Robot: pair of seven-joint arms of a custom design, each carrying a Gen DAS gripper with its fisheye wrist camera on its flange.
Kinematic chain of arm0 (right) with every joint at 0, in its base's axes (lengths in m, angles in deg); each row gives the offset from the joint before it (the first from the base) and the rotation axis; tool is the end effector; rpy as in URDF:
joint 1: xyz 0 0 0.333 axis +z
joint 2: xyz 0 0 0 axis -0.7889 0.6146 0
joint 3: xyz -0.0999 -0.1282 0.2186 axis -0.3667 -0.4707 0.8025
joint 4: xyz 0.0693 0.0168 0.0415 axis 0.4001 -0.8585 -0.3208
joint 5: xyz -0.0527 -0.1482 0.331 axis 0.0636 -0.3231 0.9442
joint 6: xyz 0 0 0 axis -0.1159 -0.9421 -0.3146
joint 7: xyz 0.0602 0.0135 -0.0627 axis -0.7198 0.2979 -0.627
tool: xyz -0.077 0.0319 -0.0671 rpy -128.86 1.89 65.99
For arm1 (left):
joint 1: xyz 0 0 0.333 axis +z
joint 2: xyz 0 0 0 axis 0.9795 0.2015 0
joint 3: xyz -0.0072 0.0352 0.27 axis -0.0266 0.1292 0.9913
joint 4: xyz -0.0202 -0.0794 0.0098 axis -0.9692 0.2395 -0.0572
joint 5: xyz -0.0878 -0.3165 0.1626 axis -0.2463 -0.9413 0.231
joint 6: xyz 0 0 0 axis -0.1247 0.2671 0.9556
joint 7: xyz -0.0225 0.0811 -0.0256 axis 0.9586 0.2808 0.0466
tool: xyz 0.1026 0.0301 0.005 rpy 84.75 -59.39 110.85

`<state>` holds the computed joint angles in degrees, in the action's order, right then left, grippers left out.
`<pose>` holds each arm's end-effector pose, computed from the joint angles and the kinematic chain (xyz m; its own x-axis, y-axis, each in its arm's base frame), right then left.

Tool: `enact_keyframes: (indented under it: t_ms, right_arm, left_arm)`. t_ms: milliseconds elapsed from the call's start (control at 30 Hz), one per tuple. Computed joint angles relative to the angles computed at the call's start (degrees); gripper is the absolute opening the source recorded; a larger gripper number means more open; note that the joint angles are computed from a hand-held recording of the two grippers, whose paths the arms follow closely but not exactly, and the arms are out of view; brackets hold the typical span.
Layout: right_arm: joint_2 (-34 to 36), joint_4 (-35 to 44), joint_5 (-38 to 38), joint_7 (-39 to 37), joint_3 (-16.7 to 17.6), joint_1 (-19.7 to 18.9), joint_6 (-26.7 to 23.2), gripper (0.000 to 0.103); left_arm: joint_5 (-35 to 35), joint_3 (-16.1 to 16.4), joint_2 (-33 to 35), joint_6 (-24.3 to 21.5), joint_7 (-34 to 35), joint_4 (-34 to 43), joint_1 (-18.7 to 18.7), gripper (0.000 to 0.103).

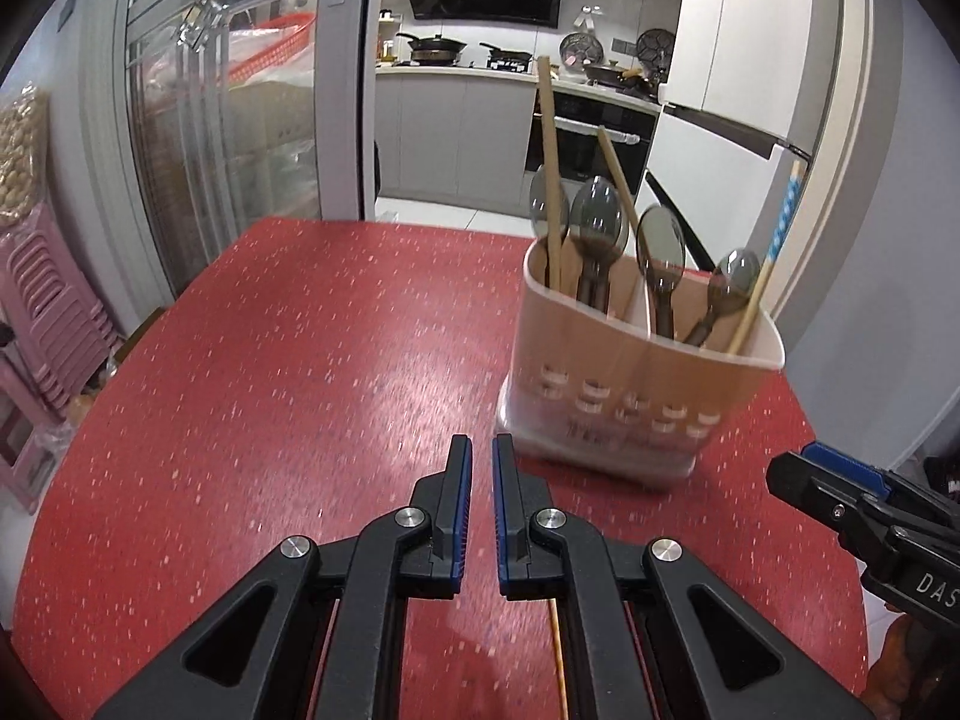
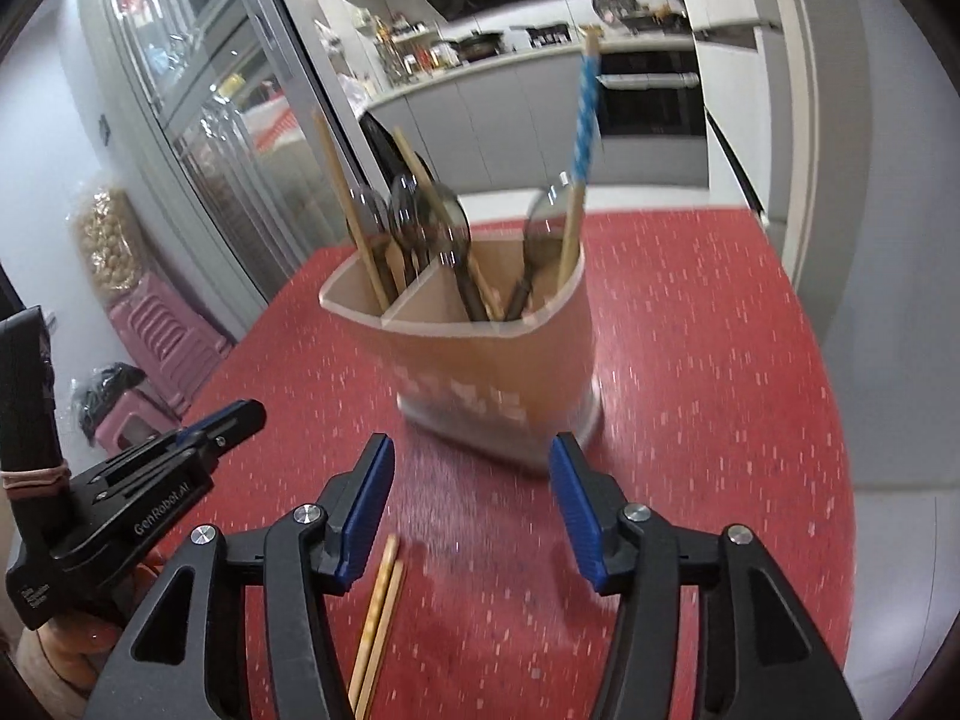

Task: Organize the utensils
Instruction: 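Move both tools back toward the remaining chopsticks on the table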

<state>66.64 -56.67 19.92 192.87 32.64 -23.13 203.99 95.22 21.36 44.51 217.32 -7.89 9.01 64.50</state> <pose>0.6121 0.3500 0.4468 0.1001 -0.9401 -0.3257 -0.7368 0.1500 -0.6593 0.6954 -0.2212 0.4353 -0.1200 -0.9870 0.1065 -0.7051 0.0092 -0.7090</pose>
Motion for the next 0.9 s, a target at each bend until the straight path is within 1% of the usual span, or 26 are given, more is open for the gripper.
enact_keyframes:
  t_ms: [233, 367, 600, 633, 667, 700, 733, 767, 800, 867, 900]
  right_arm:
    - [-3.1, -5.29, 2.54, -0.57, 2.22, -0.67, -2.27, 0.058]
    - [-3.77, -6.45, 4.14, -0.51, 3.32, -0.73, -4.19, 0.058]
    - [-4.33, -7.43, 5.38, 0.53, 3.96, -0.33, -6.89, 0.058]
    - [-4.33, -7.42, 5.38, 0.85, 3.95, -0.19, -7.34, 0.059]
    - [-4.39, -7.62, 5.42, 1.01, 4.04, -0.09, -7.46, 0.06]
    - [-4.48, -7.76, 5.36, 1.15, 4.08, 0.02, -7.65, 0.065]
    - [-4.71, -8.1, 5.07, 1.5, 3.99, 0.3, -7.7, 0.072]
    - [-4.9, -8.44, 4.61, 1.86, 3.85, 0.63, -7.71, 0.077]
    - [-5.09, -8.7, 4.17, 2.23, 3.73, 0.91, -7.81, 0.085]
    - [-5.23, -8.91, 3.58, 2.74, 3.75, 1.28, -8.38, 0.086]
    - [-4.93, -8.4, 3.74, 2.32, 4.12, 1.21, -9.45, 0.086]
  left_arm:
    - [0.62, -0.07, -6.35, 2.11, -0.74, -11.38, 0.48, 0.032]
    - [0.76, -0.29, -8.97, 3.1, -1.3, -16.61, 0.96, 0.032]
    - [0.18, -0.76, -12.65, 5.7, -1.78, -24.05, 2.15, 0.032]
    - [0.14, -0.74, -12.9, 5.8, -1.92, -24.54, 2.22, 0.047]
    - [0.07, -0.7, -13.25, 6.04, -2.13, -25.3, 2.33, 0.073]
    - [0.29, -0.34, -13.7, 5.53, -2.83, -25.93, 2.13, 0.103]
    - [2.39, 1.58, -14.29, 7.76, -5.82, -27.56, 0.79, 0.103]
    - [2.93, 1.68, -14.47, 8.13, -6.16, -27.93, 0.85, 0.103]
    - [2.99, 1.18, -14.72, 7.93, -5.34, -28.35, 1.43, 0.103]
    - [4.59, 2.01, -15.26, 7.96, -6.5, -29.07, 0.95, 0.103]
    - [5.49, 2.46, -15.64, 7.53, -7.12, -29.4, 0.76, 0.103]
